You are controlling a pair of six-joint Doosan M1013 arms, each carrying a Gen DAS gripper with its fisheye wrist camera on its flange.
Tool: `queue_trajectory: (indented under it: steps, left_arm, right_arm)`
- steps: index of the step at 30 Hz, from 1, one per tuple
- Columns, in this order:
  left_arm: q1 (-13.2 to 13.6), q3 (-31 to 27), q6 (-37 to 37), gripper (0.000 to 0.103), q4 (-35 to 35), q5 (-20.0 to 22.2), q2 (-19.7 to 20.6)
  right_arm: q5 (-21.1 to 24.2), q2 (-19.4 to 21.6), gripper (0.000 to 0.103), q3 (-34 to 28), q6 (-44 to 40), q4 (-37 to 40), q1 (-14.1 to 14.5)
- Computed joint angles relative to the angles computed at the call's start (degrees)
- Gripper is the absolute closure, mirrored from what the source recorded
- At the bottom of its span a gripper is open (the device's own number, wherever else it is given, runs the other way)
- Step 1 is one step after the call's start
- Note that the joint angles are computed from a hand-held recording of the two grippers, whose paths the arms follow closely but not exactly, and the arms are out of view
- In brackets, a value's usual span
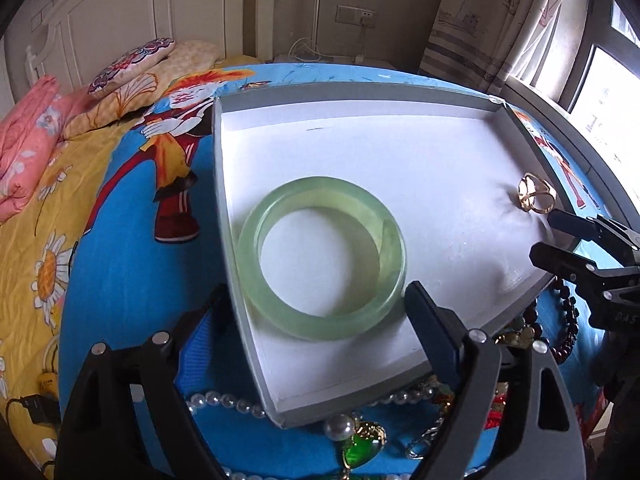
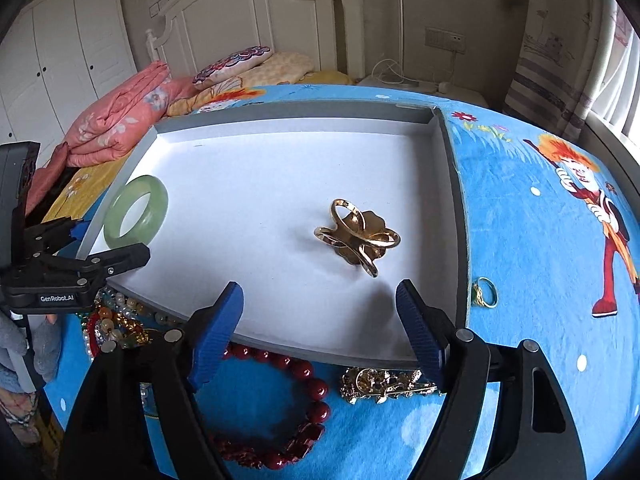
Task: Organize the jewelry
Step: 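Lower brooch and bangle into the grey tray and open both tools, then move the right tool to the red bead bracelet and grasp it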
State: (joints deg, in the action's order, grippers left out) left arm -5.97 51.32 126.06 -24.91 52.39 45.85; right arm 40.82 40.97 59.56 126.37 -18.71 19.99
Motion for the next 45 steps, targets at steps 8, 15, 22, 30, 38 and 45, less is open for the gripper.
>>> queue_trajectory:
  steps: [8,15,22,30,38,45]
  left_arm:
    - [-0.1,1.23,1.47,0.009,-1.04,0.18,-0.69]
    - [3.52,6.67,9.92,0.01,-20.88,-5.61,-3.35]
    - [8.88,10.21,7.25,0.008,-33.64,-4.1,-4.6]
    - [9.35,21.19,19.14,0.006,-31.74,-9.23,-11.12]
    - [6.69,27.32,32.62,0.003,-33.22,-12.22,-14.44]
    - [5.48,28.67,36.23,0.003,-32.35,-11.07,-14.93]
  right_arm:
    - [-1.83,-2.14,0.027,3.79,3.72,-2.59,0.44]
    - [-17.78,-8.85,0.025,15.99,28.74,-24.89,1.27]
    - [-20.09,-13.71,0.025,24.03,30.02,-30.07,2.59]
    - [-18.42,-12.23,0.043,22.42,1.55,-6.44,3.73]
    - [-15.98,-10.86,0.048,19.77,-3.39,-5.21,4.65]
    - [-9.95,-7.88,0.057,14.21,-14.94,0.57,4.98]
